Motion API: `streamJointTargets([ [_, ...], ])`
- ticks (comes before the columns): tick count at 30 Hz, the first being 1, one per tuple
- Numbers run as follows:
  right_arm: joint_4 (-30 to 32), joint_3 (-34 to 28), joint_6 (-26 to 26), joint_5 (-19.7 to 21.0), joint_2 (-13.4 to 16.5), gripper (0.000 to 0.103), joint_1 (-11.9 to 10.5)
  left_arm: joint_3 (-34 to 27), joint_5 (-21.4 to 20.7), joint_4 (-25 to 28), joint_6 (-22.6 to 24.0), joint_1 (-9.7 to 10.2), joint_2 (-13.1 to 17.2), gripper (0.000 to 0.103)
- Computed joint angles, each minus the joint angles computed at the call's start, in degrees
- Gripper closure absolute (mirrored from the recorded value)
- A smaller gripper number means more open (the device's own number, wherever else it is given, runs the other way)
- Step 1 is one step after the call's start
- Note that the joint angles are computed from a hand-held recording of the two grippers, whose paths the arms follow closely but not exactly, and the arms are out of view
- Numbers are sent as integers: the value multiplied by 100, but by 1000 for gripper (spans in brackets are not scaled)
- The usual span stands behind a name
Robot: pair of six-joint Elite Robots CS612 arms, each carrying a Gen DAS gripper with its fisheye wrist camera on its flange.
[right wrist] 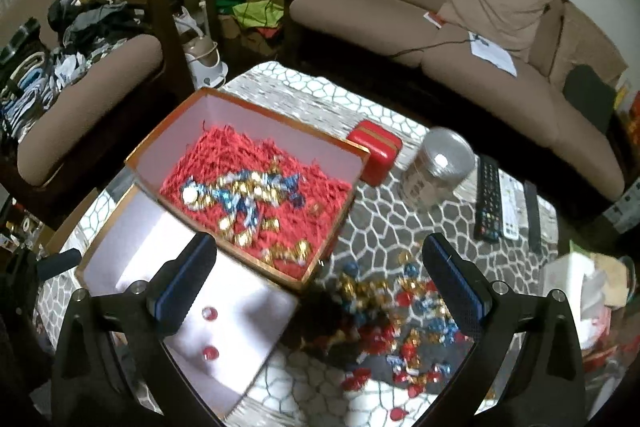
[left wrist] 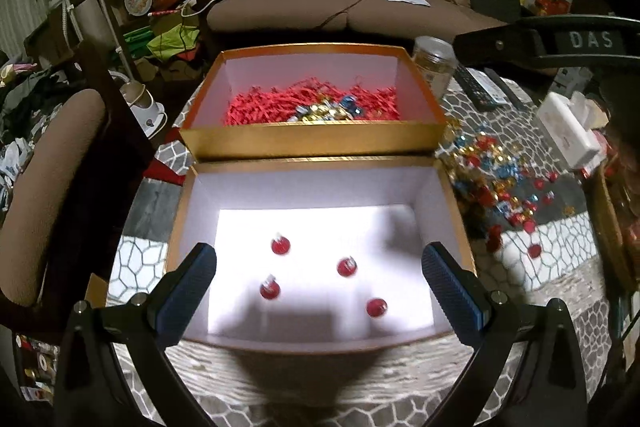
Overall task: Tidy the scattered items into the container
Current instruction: 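Move both grippers from the white box toward the scattered foil kisses, then grasp a red foil kiss with the right gripper while the left grasps another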
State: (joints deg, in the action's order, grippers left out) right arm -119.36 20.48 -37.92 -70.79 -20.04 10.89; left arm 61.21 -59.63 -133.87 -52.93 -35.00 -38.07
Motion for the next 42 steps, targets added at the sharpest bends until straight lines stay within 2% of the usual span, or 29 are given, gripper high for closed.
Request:
streamJointTargets([
  [2,-145,387,-43,66,-198,0,-68,22,32,-63,-11,-51,-1,0],
  [7,-742,1451,-158,203,-699,0,-315,60,98,-697,161,-209,68,0],
  [9,-966,1798,-141,266,-842,0,-454,30,130,-1191,427,-308,164,0],
  [11,-1381,2217,-120,317,-991,0,-614,27,93,-1897,767,-401,281,0],
  [14,-2096,2955,-113,612,-1227,0,-895,-95,88,-2947,1343,-529,549,0],
  [17,-2907,3615,-21,736,-1381,1,-1107,-375,128,-3501,1773,-625,862,0],
  [18,-3138,3795,-6,750,-1410,4,-1159,-484,100,-3587,1868,-639,957,0],
  [19,-3295,3937,6,759,-1421,12,-1208,-590,32,-3669,1950,-643,1054,0],
  [22,-3232,4047,3,785,-1355,40,-1307,-974,-279,-3491,1985,-606,1325,0],
  [24,-3108,3989,41,801,-1252,47,-1350,-1239,-343,-3292,1918,-572,1497,1],
  [27,-3037,3860,157,1030,-1090,54,-1401,-1544,-672,-3232,1696,-457,1709,12],
  [28,-2947,3800,182,1101,-1042,61,-1407,-1634,-778,-3151,1566,-416,1764,15],
  [31,-2211,3441,151,1431,-849,62,-1425,-1933,-838,-2783,1355,-337,1935,16],
  [34,-2016,3249,160,1578,-699,62,-1411,-2278,-862,-2479,1470,-304,2120,18],
  [36,-1962,3171,166,1634,-627,62,-1401,-2447,-951,-2346,1534,-276,2220,32],
  [37,-1919,3139,135,1666,-596,64,-1395,-2542,-1009,-2248,1543,-257,2268,43],
  [38,-1885,3122,92,1673,-577,68,-1386,-2649,-1065,-2148,1549,-236,2327,46],
  [40,-1879,3116,-10,1635,-556,73,-1359,-2768,-1122,-2079,1517,-206,2405,46],
  [42,-1943,3134,-93,1554,-553,73,-1337,-2882,-1245,-1939,1403,-167,2469,46],
])
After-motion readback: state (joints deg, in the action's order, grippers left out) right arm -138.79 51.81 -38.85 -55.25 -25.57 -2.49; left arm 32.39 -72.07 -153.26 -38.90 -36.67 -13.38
